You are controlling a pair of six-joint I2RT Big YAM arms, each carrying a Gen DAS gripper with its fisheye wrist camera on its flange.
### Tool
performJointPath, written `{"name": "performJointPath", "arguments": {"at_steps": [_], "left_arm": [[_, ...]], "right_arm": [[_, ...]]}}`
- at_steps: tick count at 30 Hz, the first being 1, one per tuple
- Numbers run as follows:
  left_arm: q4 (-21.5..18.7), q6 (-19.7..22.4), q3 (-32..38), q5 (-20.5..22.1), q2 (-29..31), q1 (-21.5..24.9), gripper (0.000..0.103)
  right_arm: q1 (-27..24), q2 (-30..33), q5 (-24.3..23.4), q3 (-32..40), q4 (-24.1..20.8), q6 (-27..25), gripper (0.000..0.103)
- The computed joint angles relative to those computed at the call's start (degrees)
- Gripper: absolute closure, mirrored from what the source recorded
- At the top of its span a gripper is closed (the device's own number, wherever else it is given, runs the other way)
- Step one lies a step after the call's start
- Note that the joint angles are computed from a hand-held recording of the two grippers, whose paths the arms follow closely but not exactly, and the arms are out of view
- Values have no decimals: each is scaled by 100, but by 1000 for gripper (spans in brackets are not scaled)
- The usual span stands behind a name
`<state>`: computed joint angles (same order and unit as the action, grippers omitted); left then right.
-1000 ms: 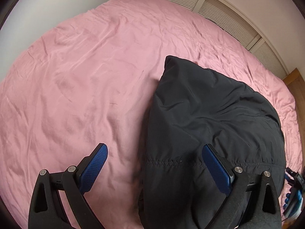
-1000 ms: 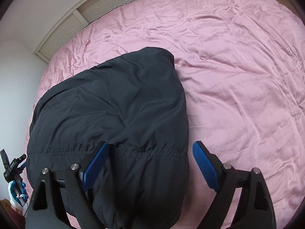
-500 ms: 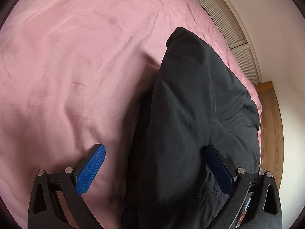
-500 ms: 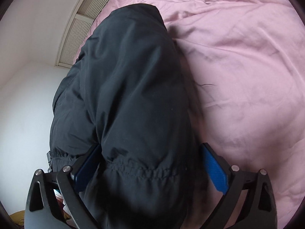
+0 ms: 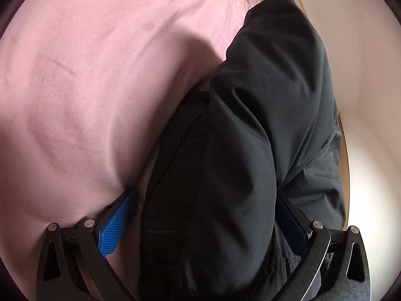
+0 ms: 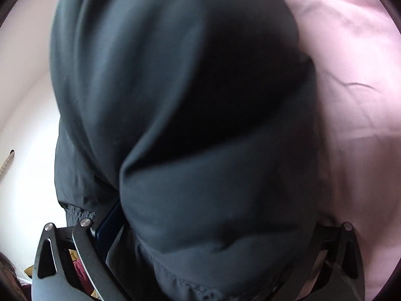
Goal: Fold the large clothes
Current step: 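Grasp the jacket bundle end with both grippers and lift it up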
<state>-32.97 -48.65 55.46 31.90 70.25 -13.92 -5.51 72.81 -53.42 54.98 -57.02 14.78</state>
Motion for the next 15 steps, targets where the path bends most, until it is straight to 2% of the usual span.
{"name": "performJointPath", "arguments": {"at_steps": [2,8,13,14,15], "left_arm": [[88,-65,-16,-3,47,-71,1],[728,-540,-214,229,58,-267,1],[895,-686,-234,167,-27,-467,2],[936,-737,-253,88,-77,-543,6],[981,-790,-276,30,-127,-598,9]], "right_arm": [[82,16,-8,-88,237,210,0],[230,-132,-199,-444,1070,851,0],[396,-367,-377,-793,2029,1554,0],[442,-423,-351,-830,2133,1646,3],[478,-473,-353,-865,2237,1747,12]]}}
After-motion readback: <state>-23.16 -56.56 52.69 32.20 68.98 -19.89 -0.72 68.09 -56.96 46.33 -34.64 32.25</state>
